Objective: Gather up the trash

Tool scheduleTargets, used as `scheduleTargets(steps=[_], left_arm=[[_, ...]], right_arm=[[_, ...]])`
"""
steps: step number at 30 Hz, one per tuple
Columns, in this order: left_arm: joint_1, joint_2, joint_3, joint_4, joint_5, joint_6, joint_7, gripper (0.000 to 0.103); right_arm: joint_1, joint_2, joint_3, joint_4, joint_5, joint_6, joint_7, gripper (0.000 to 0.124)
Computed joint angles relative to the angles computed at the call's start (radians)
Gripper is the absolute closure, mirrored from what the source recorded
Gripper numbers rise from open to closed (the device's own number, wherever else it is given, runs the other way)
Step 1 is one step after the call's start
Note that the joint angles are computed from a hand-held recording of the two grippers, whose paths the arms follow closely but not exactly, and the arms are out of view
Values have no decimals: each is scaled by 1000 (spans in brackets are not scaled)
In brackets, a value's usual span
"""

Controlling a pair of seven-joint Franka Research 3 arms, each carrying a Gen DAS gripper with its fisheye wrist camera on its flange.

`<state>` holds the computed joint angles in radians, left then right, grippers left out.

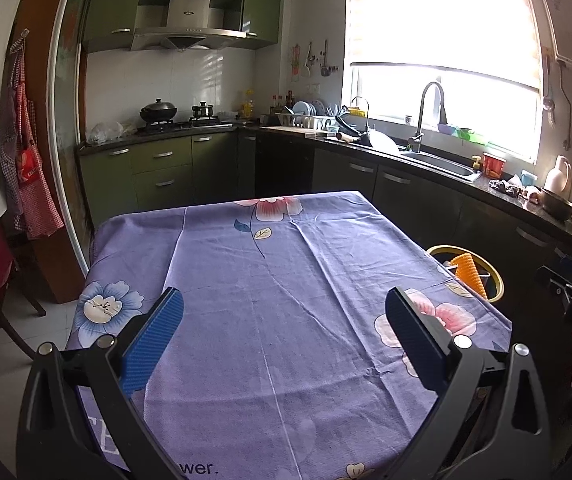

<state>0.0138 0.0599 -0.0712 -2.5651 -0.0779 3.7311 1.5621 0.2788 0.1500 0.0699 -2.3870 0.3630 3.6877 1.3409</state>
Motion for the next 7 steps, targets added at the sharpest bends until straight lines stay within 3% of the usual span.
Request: scheduleTargets(steps=[7], left_arm=[[41,40,20,91,115,-123,-106,7]], right_arm=[[9,44,-11,73,15,-61,-38,26]])
